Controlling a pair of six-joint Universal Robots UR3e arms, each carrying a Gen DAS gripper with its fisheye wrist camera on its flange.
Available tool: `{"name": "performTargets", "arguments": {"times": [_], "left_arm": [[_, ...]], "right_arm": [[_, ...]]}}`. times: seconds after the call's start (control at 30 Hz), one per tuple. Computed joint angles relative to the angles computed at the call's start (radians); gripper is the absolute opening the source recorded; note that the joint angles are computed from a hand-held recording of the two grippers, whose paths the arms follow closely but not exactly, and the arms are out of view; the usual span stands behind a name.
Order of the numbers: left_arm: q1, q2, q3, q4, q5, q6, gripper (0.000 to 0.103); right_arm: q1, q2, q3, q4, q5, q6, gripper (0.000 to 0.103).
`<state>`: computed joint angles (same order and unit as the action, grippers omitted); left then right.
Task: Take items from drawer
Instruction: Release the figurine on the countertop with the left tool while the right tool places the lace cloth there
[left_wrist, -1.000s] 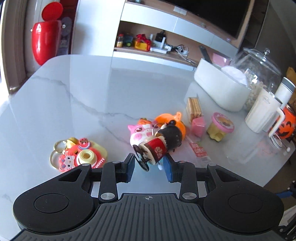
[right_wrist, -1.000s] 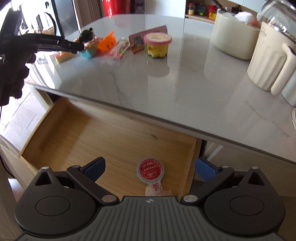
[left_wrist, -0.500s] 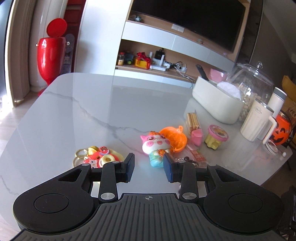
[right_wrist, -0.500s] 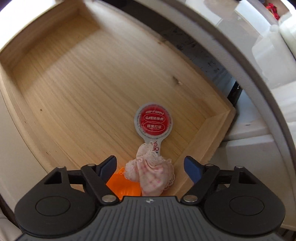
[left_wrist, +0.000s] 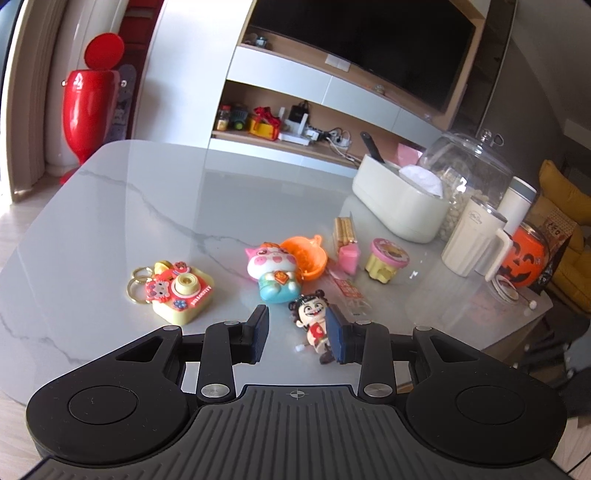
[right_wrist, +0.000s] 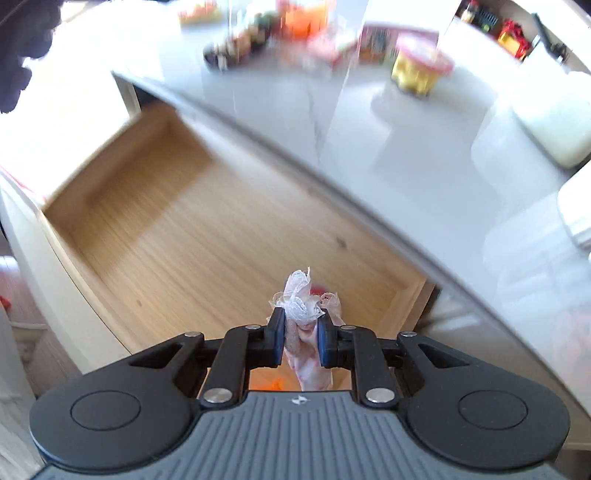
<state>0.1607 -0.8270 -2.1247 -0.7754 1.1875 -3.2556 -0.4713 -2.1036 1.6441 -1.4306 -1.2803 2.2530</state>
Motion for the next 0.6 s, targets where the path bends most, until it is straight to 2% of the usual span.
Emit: {"name": "performTargets", "arguments": {"times": [0.07,0.13,0.2,0.27,0.33,0.37,0.5,0.6], "left_arm": [[-0.017,0.0,-0.008,-0.002,-0.009,-0.004,0.037],[-0.056,-0.027,-0.009,0.012,0.003,0.005,0.037],[-0.117,-0.071,-0.01,0.044,0.043,0.016,0.037],[-0.165,-0.104,-0.013,0.066,0.066,0.039,0.037],[-0.197,-0.125,-0.012,0.069,0.072,0.079,0.037],[-0.21,-0.133,-0.011,0.063,0.068,0.103,0.037],[-0.265,-0.173,-0.003,0.046,0.06,0.182,0.037],[-0.341,-0.252,0.03,0.049,0.112,0.19,0.037]], "right_arm": [[-0.087,0.008,-0.143,0.073,0.148,-0.02,0.017],[-0.107,0.045,-0.225,0.03,0.249,0.038,0.017],[-0.044,0.11,-0.232,-0.175,0.285,0.181,0.017],[0.01,0.215,-0.252,-0.358,0.32,0.294,0.024],[0.062,0.29,-0.252,-0.494,0.299,0.382,0.064],[0.096,0.326,-0.25,-0.553,0.258,0.426,0.069],[0.134,0.38,-0.236,-0.591,0.198,0.465,0.07],[0.1,0.329,-0.153,-0.584,0.199,0.426,0.07]]}}
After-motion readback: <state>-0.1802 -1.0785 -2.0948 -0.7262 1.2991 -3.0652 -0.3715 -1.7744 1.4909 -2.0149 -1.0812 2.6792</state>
